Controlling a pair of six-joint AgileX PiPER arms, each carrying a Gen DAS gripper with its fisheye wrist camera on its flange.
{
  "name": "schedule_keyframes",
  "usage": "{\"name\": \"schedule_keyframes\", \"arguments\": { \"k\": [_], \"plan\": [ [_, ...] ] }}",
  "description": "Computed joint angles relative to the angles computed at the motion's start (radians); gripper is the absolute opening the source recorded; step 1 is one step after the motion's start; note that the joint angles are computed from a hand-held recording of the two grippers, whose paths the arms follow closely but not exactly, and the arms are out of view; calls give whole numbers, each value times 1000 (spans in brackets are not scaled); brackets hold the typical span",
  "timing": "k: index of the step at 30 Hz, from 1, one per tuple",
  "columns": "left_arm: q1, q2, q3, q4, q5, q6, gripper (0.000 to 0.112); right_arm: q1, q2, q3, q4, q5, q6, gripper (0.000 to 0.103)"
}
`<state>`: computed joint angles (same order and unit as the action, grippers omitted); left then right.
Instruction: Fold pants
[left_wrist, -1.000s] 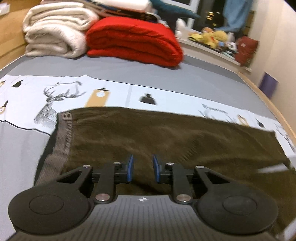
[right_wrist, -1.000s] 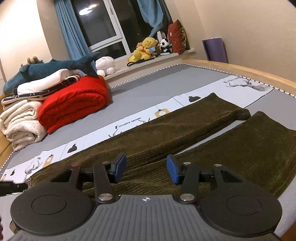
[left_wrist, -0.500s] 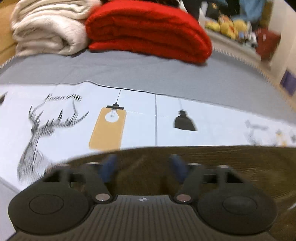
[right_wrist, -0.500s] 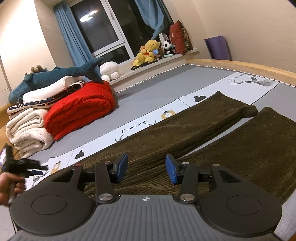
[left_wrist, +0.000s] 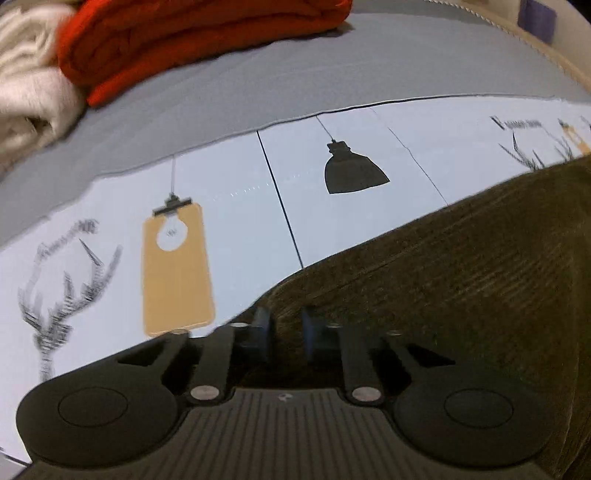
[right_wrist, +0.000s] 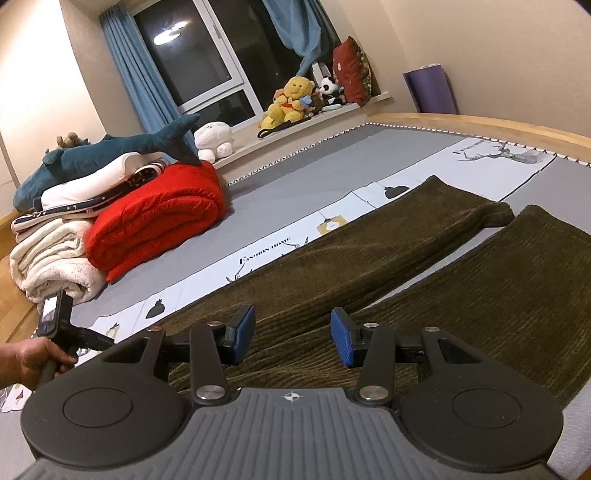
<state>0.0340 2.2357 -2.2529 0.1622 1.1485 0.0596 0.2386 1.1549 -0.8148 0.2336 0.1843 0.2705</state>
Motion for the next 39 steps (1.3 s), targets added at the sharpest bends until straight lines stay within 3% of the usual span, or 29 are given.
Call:
{"name": "schedule_keyframes", "arguments": {
  "k": [6, 9, 11, 14, 15, 18, 20, 21, 22, 24, 26, 28, 31, 39],
  "plan": [
    [-39, -310, 350, 29, -188, -134, 15, 25, 0, -13, -200, 19, 204, 48],
    [-103, -543, 585, 63, -245, -222, 14, 32, -4, -18, -251, 32, 266, 48],
    [-179, -707, 738, 96, -236, -325, 14, 30, -11, -17, -246, 38, 272, 48],
    [-353, -902, 941, 209, -184, -622, 13, 25, -25, -16, -205, 53, 238, 48],
    [-414, -946, 996, 243, -162, -722, 0, 26, -32, -15, -198, 58, 226, 48],
    [-584, -1065, 1178, 330, -131, -1022, 0, 24, -49, -15, -162, 82, 184, 48],
    [-669, -1116, 1281, 384, -136, -1222, 0, 11, -55, -21, -117, 105, 154, 48],
    [-689, -1152, 1328, 396, -155, -1307, 8, 12, -56, -25, -133, 116, 179, 48],
    [-683, -1180, 1362, 383, -185, -1358, 24, 10, -60, -28, -126, 127, 180, 48],
    [-644, -1234, 1409, 353, -241, -1452, 41, -2, -70, -28, -60, 140, 121, 49],
    [-591, -1267, 1433, 346, -300, -1504, 49, -7, -80, -26, -21, 148, 84, 49],
    [-538, -1273, 1454, 340, -372, -1543, 65, -8, -83, -26, -1, 153, 60, 49],
    [-483, -1253, 1473, 341, -456, -1599, 72, -7, -80, -30, -10, 164, 70, 49],
    [-363, -1164, 1520, 342, -648, -1624, 77, -97, 17, -98, 235, 274, -144, 49]
  ]
}}
